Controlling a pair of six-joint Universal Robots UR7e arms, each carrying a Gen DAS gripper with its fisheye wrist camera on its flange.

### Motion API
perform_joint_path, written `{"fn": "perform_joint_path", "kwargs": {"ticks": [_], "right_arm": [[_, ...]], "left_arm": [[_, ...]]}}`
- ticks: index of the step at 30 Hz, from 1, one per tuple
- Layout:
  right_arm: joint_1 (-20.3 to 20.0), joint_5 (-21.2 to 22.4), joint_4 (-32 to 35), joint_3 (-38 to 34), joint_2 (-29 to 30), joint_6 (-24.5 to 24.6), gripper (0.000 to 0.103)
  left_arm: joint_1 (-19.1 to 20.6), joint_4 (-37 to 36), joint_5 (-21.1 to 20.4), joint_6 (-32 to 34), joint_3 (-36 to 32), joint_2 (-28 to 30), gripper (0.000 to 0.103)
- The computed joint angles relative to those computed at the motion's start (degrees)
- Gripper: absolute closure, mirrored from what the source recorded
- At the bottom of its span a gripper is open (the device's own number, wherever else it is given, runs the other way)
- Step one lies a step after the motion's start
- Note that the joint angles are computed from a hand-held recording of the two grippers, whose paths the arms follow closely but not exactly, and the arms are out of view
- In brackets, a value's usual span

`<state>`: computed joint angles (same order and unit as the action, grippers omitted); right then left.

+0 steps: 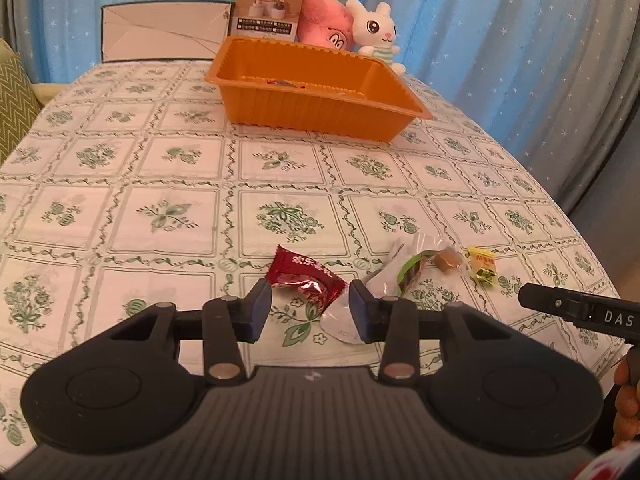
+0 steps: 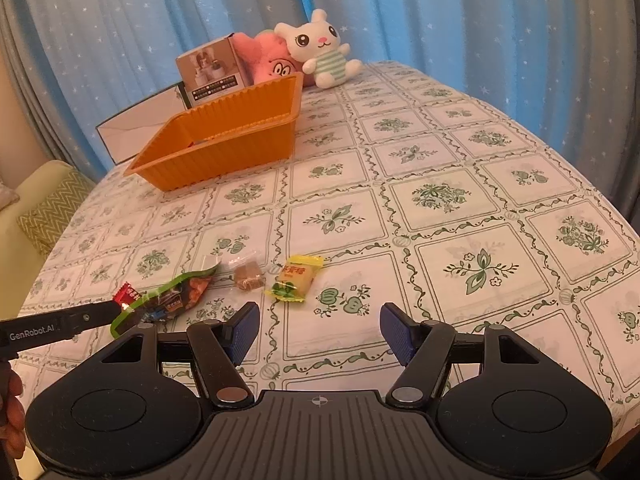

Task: Organize snacks
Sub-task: 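Grasp the red candy packet with the left tool while the right tool grasps the yellow candy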

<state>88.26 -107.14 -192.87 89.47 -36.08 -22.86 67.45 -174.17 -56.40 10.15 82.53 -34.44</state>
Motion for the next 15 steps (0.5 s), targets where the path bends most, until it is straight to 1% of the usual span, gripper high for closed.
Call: {"fn": "perform_joint_path", "kwargs": {"ticks": [3, 9, 12, 15], "right_arm": [[-0.1, -0.3, 0.2, -0.9, 0.5, 0.0, 0.036], [-0.2, -1.2, 1.4, -2.4, 1.3, 0.7, 0.036], [-0.3, -1.3, 1.6, -3.0, 1.6, 0.8, 0.036], [-0.1, -2.5, 1.7, -3.9, 2.3, 0.4, 0.036]], "left_arm": [[0.3, 2.0, -0.8, -1.0, -1.2, 0.6, 0.067], [0.8, 3.7, -1.7, -2.3, -4.6, 2.6, 0.067], [1.2, 3.4, -2.0, -3.0, -6.3, 3.8, 0.067], [1.5, 3.7, -2.3, -3.0, -8.0, 4.7, 0.067]]}}
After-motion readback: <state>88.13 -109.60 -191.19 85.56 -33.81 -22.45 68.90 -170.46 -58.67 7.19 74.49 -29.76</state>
